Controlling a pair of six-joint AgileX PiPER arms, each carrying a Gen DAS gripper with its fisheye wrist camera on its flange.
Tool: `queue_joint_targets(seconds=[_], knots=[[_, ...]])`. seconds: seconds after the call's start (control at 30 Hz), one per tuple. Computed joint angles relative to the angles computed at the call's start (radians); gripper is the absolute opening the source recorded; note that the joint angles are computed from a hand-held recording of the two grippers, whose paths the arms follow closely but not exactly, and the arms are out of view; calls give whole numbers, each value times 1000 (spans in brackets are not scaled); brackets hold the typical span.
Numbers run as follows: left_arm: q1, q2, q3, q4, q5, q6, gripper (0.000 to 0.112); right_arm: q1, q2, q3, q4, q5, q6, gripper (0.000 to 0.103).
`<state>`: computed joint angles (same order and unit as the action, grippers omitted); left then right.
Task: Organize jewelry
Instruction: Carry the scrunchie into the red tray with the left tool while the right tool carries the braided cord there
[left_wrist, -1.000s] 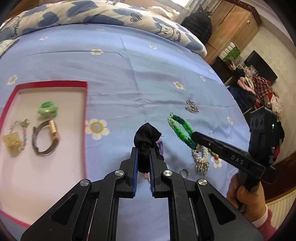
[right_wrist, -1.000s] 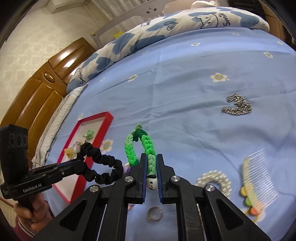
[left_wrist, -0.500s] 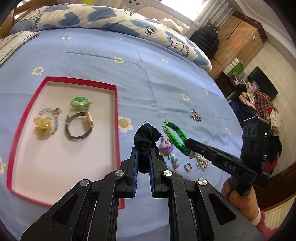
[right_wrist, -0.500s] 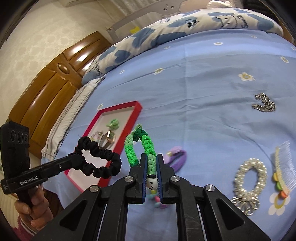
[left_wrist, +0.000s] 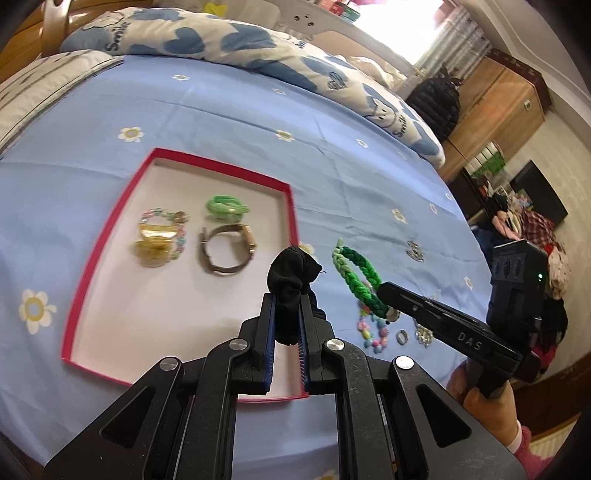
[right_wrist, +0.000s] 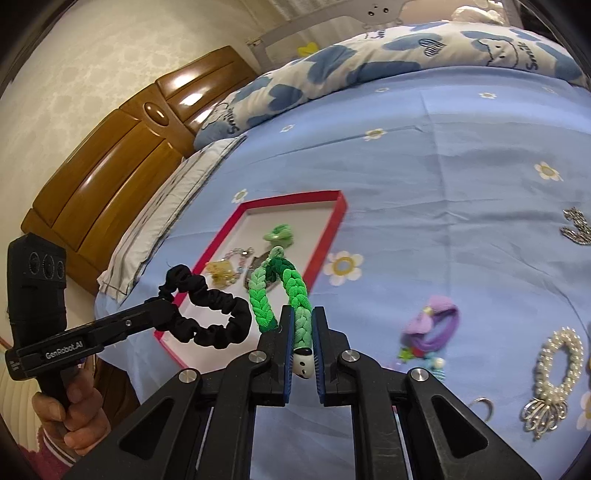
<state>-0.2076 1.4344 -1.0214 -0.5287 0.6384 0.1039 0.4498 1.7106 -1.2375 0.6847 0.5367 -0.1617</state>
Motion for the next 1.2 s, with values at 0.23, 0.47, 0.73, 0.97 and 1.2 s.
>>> queue_joint_targets(seconds=[0.23, 0.47, 0.73, 0.97, 1.2], knots=[[101, -8, 41, -49, 11, 63, 9, 53, 62, -82, -26, 21, 29, 9], [175, 2, 63, -65, 3, 95, 9, 103, 153, -197, -71, 55, 78, 9], [227, 72, 46, -55, -15, 114, 9, 138, 275, -328, -117, 101, 120, 9], [245, 135, 34, -19, -39, 104, 9, 170, 373, -453, -212, 159, 185, 9], [241, 191, 19, 28, -46, 73, 9, 182, 432, -535, -264, 214, 219, 9]])
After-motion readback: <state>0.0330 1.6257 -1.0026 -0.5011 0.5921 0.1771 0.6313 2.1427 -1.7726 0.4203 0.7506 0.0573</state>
